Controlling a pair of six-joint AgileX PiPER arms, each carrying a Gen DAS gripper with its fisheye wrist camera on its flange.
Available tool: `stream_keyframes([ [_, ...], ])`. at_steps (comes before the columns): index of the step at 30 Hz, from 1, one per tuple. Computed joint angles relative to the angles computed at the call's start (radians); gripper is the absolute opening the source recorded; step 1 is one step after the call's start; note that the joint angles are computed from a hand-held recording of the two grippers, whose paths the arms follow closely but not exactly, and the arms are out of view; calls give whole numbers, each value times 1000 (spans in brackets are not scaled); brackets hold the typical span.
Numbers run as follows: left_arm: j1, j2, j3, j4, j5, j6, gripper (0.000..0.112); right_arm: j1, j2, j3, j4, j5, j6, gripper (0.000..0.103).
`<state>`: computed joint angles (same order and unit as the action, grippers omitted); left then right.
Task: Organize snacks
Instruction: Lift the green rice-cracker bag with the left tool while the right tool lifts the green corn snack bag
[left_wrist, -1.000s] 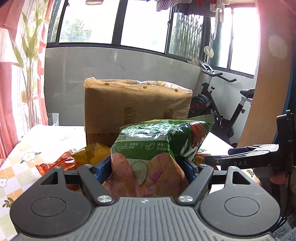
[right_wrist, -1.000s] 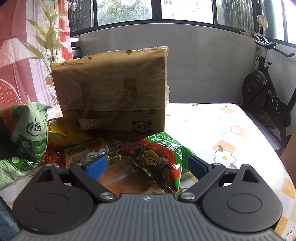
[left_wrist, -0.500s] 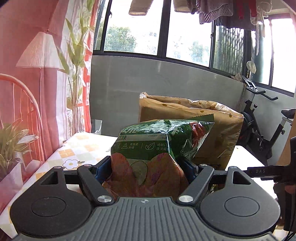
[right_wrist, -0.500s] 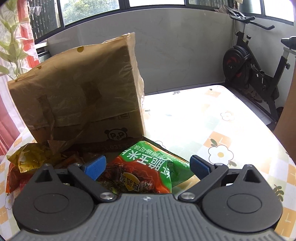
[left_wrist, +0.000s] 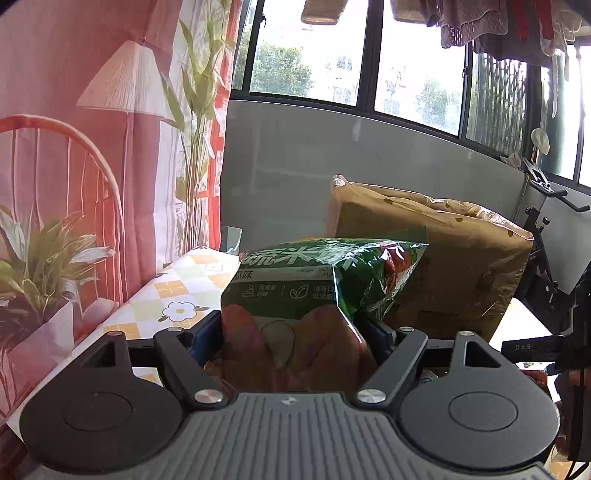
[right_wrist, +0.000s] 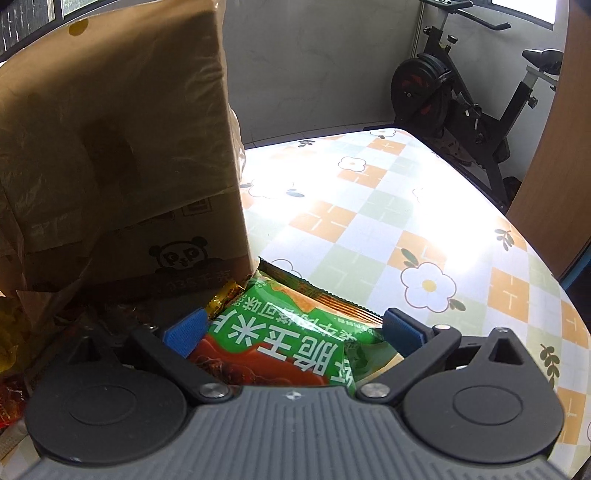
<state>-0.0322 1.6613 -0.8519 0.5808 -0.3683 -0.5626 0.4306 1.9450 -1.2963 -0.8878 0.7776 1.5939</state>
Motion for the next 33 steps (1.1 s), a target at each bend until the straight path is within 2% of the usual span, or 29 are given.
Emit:
stream_keyframes([
  [4,1,2,4,-6,0,-1,81,18,-87,124,-127,-70,143,103],
  [6,2,5,-1,6,2,-18,81,13,-126,165,-142,-88,180,103],
  [8,0,10,-4,21,1,-36,81,-3,-154,192,-116,-100,192,103],
  [10,1,14,-9,56,1,-70,81,-37,-166,210,-62,-151,170,103],
  [14,5,14,-4,98,-12,-103,81,-127,-177,257,93,-348,125,103],
  [15,7,13,-2,106,-13,-109,81,-140,-172,261,115,-375,123,103],
  [18,9,14,0,134,-17,-131,81,-154,-155,262,87,-413,154,102],
  [20,6,16,-1,148,-13,-140,81,-152,-149,262,35,-415,187,96],
  [21,5,17,-3,157,-11,-148,81,-148,-154,268,7,-418,201,87],
  [27,3,22,-20,244,4,-229,81,-122,-215,326,-168,-417,316,73],
  [29,6,19,-22,263,4,-250,81,-112,-245,356,-248,-415,382,56],
  [32,7,16,-22,269,4,-258,81,-81,-299,403,-302,-389,400,53],
  [33,5,15,-20,269,7,-259,81,-80,-304,407,-272,-395,355,53],
])
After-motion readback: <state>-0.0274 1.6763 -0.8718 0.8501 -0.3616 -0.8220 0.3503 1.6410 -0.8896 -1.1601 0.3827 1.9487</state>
